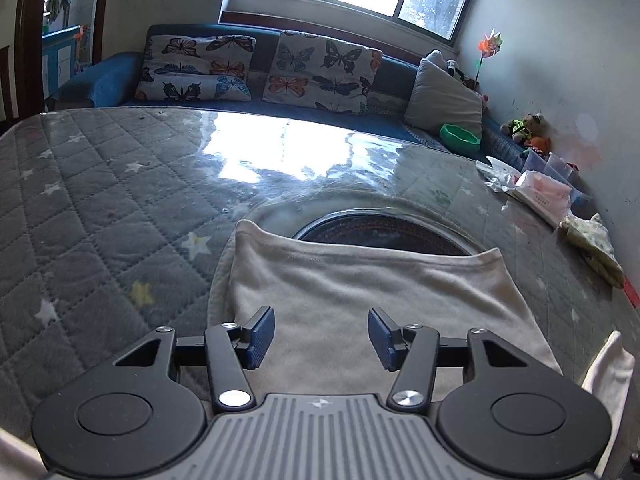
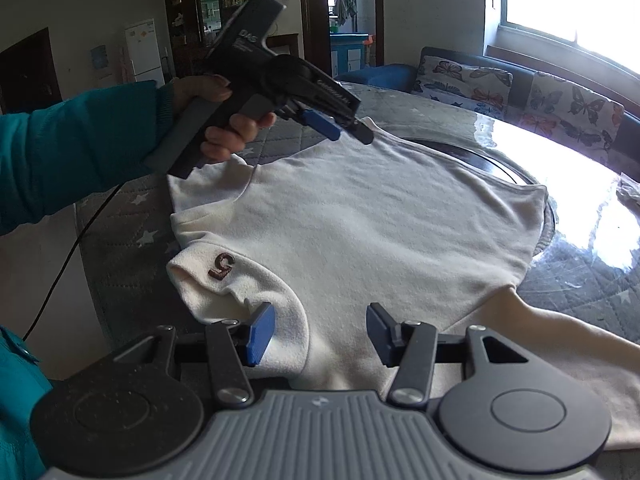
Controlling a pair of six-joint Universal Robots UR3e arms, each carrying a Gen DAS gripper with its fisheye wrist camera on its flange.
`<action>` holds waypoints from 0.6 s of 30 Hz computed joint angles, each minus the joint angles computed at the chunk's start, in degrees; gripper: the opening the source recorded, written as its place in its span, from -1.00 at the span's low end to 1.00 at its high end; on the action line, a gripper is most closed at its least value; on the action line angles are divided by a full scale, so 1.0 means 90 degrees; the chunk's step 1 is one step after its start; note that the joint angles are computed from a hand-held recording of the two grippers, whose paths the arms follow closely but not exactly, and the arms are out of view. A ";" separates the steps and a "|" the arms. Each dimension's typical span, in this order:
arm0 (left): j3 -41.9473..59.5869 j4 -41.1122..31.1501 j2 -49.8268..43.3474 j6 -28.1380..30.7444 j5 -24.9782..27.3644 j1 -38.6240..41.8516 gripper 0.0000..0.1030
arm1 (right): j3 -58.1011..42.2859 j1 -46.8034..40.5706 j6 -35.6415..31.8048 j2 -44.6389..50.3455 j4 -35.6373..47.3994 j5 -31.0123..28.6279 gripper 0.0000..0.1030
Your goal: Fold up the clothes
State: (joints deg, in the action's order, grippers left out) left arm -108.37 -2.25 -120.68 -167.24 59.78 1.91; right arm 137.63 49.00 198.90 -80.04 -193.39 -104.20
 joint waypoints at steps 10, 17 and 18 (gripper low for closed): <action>0.0998 -0.0124 -0.0699 -0.0264 0.0197 -0.0098 0.07 | 0.0111 -0.0184 -0.0026 -0.0059 -0.0087 0.0247 0.00; 0.1822 -0.0447 -0.1119 -0.0397 0.0483 -0.0325 0.08 | 0.0152 -0.0293 -0.0009 -0.0030 -0.0188 0.0376 0.01; 0.1929 -0.0481 -0.1201 -0.0425 0.0489 -0.0325 0.08 | 0.0164 -0.0300 0.0001 -0.0036 -0.0198 0.0381 0.01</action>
State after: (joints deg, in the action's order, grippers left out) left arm -91.01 -6.57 -131.49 -171.06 64.18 -1.02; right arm 139.10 46.30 198.91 -80.36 -195.17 -100.77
